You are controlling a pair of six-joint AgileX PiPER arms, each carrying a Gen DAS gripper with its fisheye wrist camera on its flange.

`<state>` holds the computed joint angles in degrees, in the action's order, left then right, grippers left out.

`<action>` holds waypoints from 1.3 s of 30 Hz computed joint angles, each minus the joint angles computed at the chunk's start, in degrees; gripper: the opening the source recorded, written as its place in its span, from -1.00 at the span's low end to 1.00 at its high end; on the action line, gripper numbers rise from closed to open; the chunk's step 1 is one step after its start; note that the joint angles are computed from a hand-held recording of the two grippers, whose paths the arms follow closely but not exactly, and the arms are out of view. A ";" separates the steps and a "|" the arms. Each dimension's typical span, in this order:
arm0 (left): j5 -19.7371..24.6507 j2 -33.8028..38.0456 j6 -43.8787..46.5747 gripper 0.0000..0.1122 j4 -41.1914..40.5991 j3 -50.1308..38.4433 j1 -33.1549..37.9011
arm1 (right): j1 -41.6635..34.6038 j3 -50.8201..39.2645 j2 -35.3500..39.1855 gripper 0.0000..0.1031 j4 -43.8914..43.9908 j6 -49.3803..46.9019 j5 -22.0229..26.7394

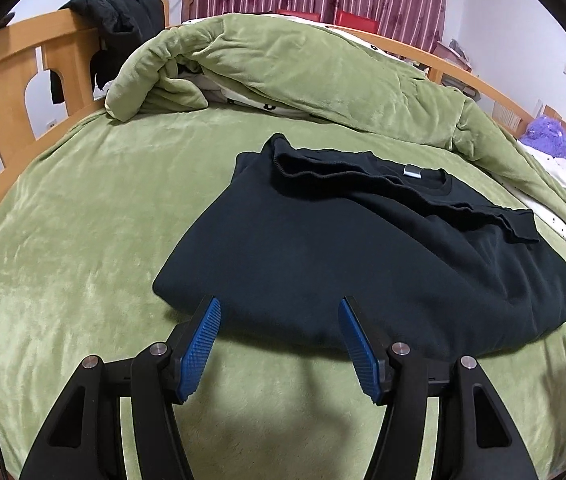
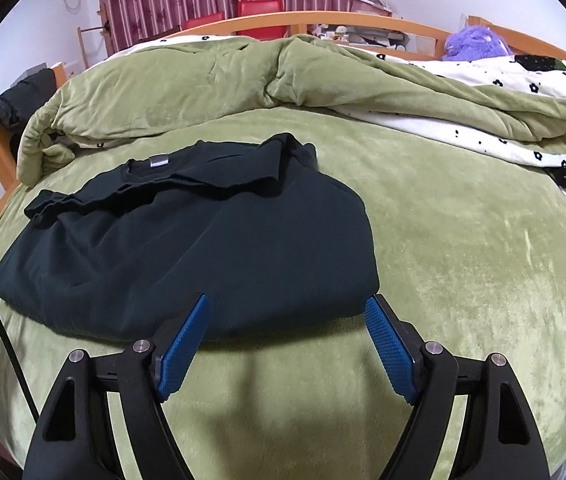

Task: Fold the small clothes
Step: 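Grasp the folded edge of the sweatshirt with both grippers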

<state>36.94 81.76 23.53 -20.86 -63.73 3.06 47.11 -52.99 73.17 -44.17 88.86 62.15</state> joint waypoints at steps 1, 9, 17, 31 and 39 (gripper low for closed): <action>-0.13 -0.14 0.59 0.06 -0.55 0.35 0.49 | 0.56 -0.07 0.24 0.53 -0.27 0.15 0.58; -0.67 1.23 4.01 0.06 -4.60 0.58 4.54 | -0.24 1.31 0.65 0.43 -0.88 -0.58 -0.18; 1.76 6.94 8.85 0.06 -11.71 -2.84 9.39 | -6.28 2.36 1.99 0.28 0.87 -3.39 -5.32; 2.53 16.71 6.34 0.06 -11.82 -8.70 7.02 | -16.71 -1.31 10.51 0.46 4.56 -8.30 -11.16; -0.61 17.05 4.65 -0.20 -9.14 -8.71 4.27 | -19.94 -0.93 12.83 0.17 5.31 -9.41 -15.99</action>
